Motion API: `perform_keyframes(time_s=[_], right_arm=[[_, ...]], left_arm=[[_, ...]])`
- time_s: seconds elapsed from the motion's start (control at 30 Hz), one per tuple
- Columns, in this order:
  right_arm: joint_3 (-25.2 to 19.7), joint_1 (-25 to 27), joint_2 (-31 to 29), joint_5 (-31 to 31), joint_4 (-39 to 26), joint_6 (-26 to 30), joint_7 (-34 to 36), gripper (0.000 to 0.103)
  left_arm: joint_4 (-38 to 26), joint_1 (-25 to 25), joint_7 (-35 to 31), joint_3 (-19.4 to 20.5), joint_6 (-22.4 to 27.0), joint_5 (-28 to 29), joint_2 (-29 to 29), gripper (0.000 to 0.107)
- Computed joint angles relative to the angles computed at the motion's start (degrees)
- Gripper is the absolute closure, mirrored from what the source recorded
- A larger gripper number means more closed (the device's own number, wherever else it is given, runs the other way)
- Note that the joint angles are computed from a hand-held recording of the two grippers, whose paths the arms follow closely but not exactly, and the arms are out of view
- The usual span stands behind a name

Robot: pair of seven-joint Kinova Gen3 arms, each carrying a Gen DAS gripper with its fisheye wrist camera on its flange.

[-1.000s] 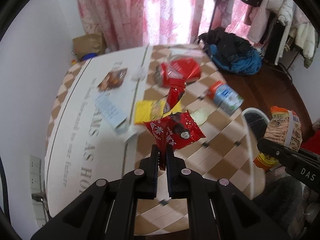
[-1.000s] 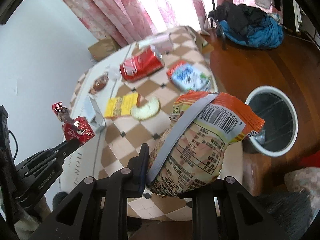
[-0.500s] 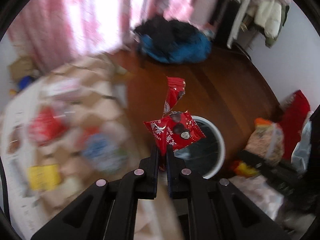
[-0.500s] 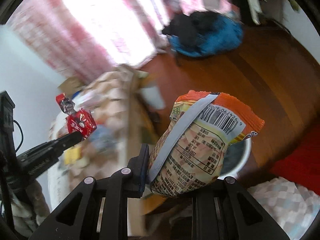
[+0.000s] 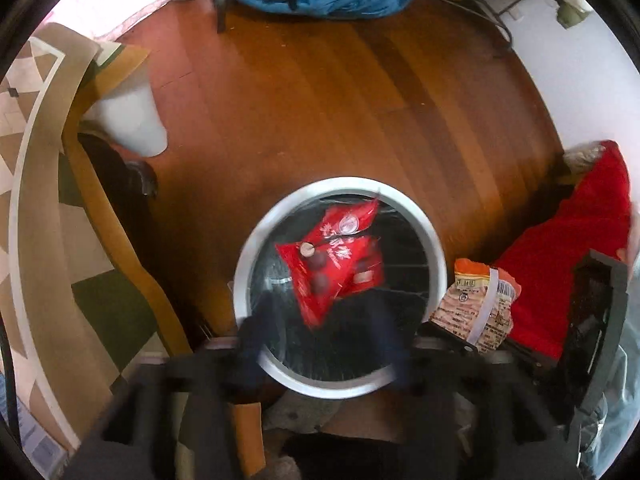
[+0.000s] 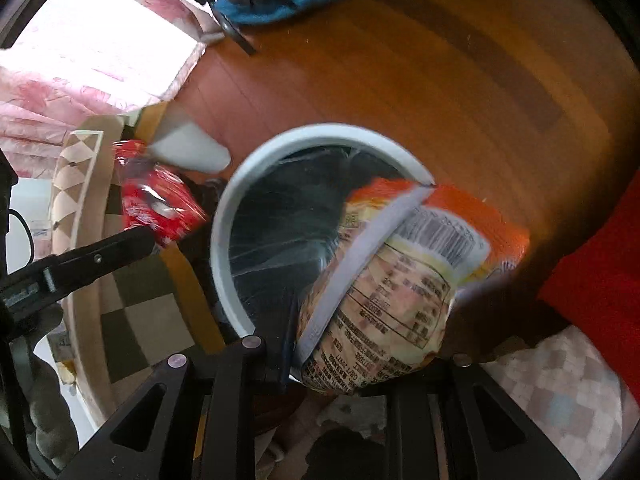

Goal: Collect trash
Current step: 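Carry both items over the white bin and open both tools to drop them, then move both tools back toward the table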

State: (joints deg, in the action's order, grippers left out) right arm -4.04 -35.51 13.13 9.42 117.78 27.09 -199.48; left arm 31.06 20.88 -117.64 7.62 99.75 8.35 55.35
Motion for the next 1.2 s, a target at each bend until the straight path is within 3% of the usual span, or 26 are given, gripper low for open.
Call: perform_keyframes(time_s=[0.07, 0.1, 0.13, 0.17, 0.2, 0.23, 0.37, 0.47, 0.6, 0.97, 1.13, 1.2], right_arm=[[0.51, 0.49, 0.46, -2.41, 1.87, -2.99, 1.17, 0.069], [0.55, 0.45, 0.28, -2.27, 2.92, -4.30, 0.35, 0.054], [-0.19, 1.48, 0.40, -2.83, 3.24, -4.69, 0.47, 0.043], [-1.51, 2.81, 0.50, -3.42, 3.04, -4.14, 0.76, 0.019], [-3.59, 4.94, 0.71, -3.62, 2.22, -2.66, 1.08, 0.006], [-4.86, 6.07, 1.10, -4.20, 0.95, -0.33, 1.63, 0.003], [-2.16, 3.65, 2.96, -9.08, -4.32, 8.99, 6.37, 0.001], [-1.39, 2.01, 3.94, -9.10, -8.01, 15.98, 7.12, 0.000], [-2.31, 1.53, 4.56, -8.33, -12.39, 24.61, 5.94, 0.000], [-2.82, -1.66, 3.04, -4.07, -18.32, 33.77, -0.24, 0.000], [-4.07, -4.98, 1.38, 0.04, -23.56, 42.85, -5.67, 0.000], [-6.59, -4.93, 1.02, 1.95, -25.87, 46.20, -8.33, 0.000]], left_arm=[[-0.25, -0.38, 1.00, -0.37, -0.50, 0.02, 0.01, 0.029], [0.25, -0.71, 1.15, -0.44, -1.25, -0.04, -0.46, 0.029], [1.82, -0.69, 1.43, -0.21, -2.79, -0.41, -1.34, 0.019], [4.05, -0.65, 0.90, -1.05, -5.12, -0.77, -2.86, 0.011], [6.70, -0.40, 0.54, -1.15, -7.31, -1.45, -4.19, 0.005], [9.36, -0.19, 0.00, -1.30, -9.35, -2.21, -5.97, 0.005], [17.06, -0.66, -1.40, -1.52, -16.81, -4.40, -10.71, 0.005], [22.04, -1.11, -1.83, -1.52, -21.21, -5.62, -13.41, 0.005], [25.48, -1.19, -1.93, -1.09, -23.18, -6.62, -15.69, 0.005], [31.76, -3.29, -4.21, 0.12, -26.20, -5.94, -21.95, 0.005], [34.36, -5.36, -5.92, 0.81, -26.23, -3.77, -26.10, 0.005], [35.28, -6.65, -6.93, 1.05, -25.87, -2.43, -27.96, 0.005]])
